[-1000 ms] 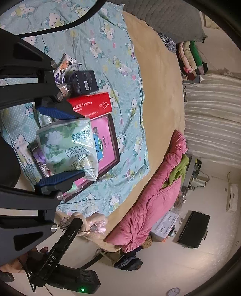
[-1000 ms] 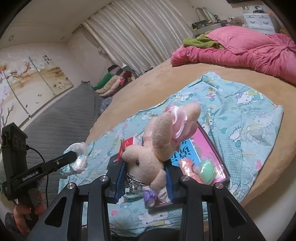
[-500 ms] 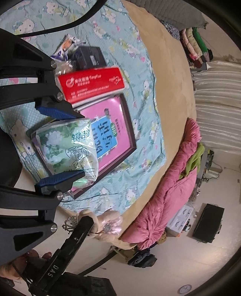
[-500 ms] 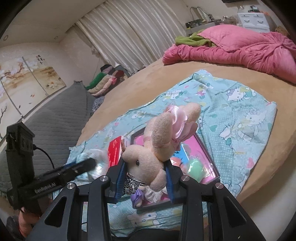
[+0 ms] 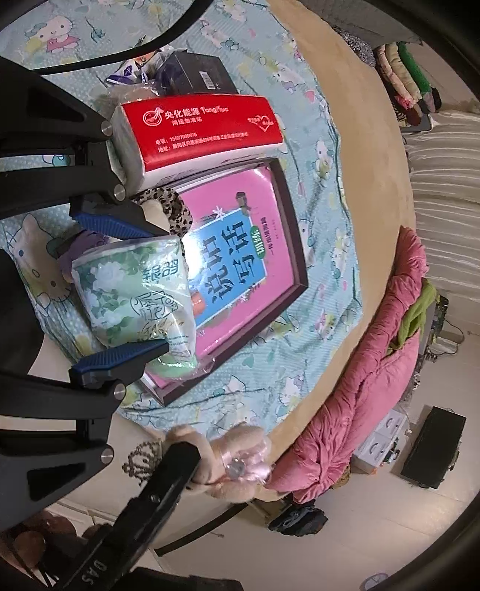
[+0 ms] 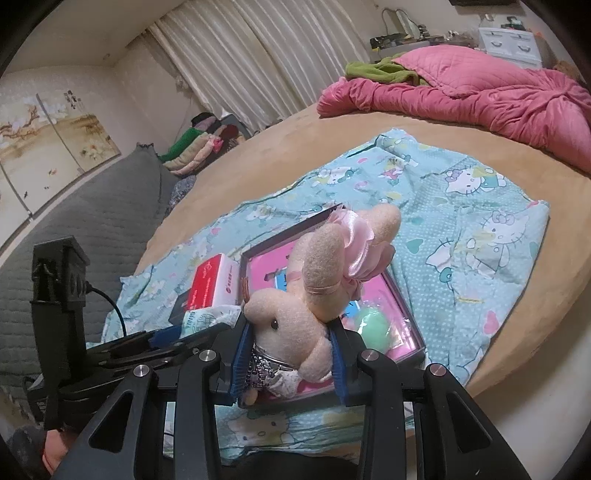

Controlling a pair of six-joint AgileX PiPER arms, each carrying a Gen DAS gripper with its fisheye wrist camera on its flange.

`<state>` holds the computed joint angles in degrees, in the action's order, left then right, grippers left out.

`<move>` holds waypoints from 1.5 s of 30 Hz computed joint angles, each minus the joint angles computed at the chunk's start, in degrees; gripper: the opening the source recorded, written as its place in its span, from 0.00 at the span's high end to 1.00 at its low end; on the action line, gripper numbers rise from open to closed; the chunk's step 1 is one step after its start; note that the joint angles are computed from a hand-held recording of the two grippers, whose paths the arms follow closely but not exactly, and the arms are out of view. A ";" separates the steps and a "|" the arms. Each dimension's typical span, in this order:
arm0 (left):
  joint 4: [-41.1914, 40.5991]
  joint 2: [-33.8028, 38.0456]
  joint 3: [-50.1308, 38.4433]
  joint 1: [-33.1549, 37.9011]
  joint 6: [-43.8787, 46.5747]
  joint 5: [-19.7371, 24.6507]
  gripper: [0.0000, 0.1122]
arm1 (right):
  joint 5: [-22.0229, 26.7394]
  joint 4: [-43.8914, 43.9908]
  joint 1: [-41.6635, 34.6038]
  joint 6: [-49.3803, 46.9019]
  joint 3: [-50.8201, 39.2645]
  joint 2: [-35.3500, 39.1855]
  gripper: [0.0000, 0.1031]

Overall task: Organize soft objects
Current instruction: 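Lift the bunny with the right tool while the left tool lifts the wet-wipe pack, then carry the bunny over the pink box with the right tool while the left tool carries the wipes there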

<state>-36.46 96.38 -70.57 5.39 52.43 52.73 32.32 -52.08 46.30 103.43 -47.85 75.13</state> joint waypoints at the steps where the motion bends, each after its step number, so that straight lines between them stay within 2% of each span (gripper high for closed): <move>1: 0.32 0.58 -0.24 -0.38 -0.30 -0.37 0.54 | 0.01 0.59 -0.21 -0.82 -0.22 0.43 0.63; 15: 2.97 5.07 0.68 -5.21 -0.09 -5.46 0.54 | -1.85 6.48 -4.05 -9.69 -1.64 4.50 0.63; 19: 4.52 6.06 1.07 -6.60 -0.26 -7.83 0.54 | -4.11 10.04 -6.11 -13.45 -2.00 6.30 0.63; 27: 5.92 7.65 1.02 -7.49 0.04 -9.50 0.54 | -3.73 14.91 -7.80 -21.63 -5.01 10.38 0.63; 36: 6.01 9.73 -0.22 -7.09 1.11 -8.43 0.54 | -6.21 25.09 -11.35 -35.04 -8.58 15.12 0.63; 41: 5.42 10.15 -0.35 -6.81 1.91 -7.91 0.54 | -10.34 34.55 -14.79 -43.43 -9.46 17.32 0.63; 45: 5.29 10.41 -0.53 -6.83 1.82 -7.80 0.54 | -10.86 37.33 -15.98 -45.93 -10.64 19.06 0.63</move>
<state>-31.17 106.78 -71.10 -1.44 54.25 44.94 21.46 -14.75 30.32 57.50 -58.49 94.19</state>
